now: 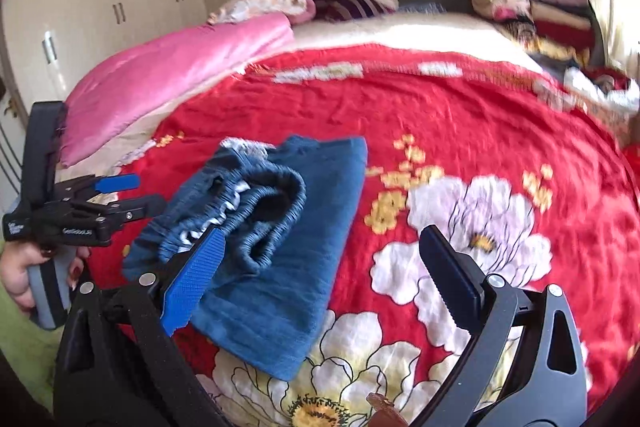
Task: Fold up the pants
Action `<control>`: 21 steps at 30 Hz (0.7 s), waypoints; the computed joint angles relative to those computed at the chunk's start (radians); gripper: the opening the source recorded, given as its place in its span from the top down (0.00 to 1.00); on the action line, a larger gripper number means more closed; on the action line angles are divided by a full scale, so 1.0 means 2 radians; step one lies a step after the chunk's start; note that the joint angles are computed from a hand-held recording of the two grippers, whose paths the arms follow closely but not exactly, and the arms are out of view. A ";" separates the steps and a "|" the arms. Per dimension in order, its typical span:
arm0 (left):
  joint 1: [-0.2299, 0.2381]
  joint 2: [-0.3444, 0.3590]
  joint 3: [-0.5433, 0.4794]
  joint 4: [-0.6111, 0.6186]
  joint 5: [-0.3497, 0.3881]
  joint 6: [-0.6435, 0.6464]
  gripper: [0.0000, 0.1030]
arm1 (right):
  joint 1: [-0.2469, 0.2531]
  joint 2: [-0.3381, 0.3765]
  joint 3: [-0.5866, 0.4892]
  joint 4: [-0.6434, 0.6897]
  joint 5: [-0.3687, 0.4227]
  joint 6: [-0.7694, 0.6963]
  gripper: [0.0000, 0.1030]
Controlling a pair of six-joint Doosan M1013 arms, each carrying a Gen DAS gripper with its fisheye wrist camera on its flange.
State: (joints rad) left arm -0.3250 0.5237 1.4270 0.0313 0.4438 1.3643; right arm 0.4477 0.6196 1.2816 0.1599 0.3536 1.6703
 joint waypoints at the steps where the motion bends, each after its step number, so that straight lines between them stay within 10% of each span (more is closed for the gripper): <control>1: 0.001 0.003 -0.001 -0.009 0.001 0.004 0.05 | -0.002 0.003 -0.003 0.018 0.005 -0.012 0.12; 15: 0.018 0.030 -0.017 -0.156 0.008 0.091 0.06 | -0.024 0.054 -0.063 0.191 0.099 -0.088 0.37; 21: 0.020 0.038 -0.024 -0.234 0.019 0.159 0.30 | -0.026 0.075 -0.090 0.203 0.132 -0.098 0.43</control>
State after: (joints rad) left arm -0.2842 0.5997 1.3781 -0.4366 0.4817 1.6826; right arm 0.3961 0.7687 1.1011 0.5662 0.6166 1.4743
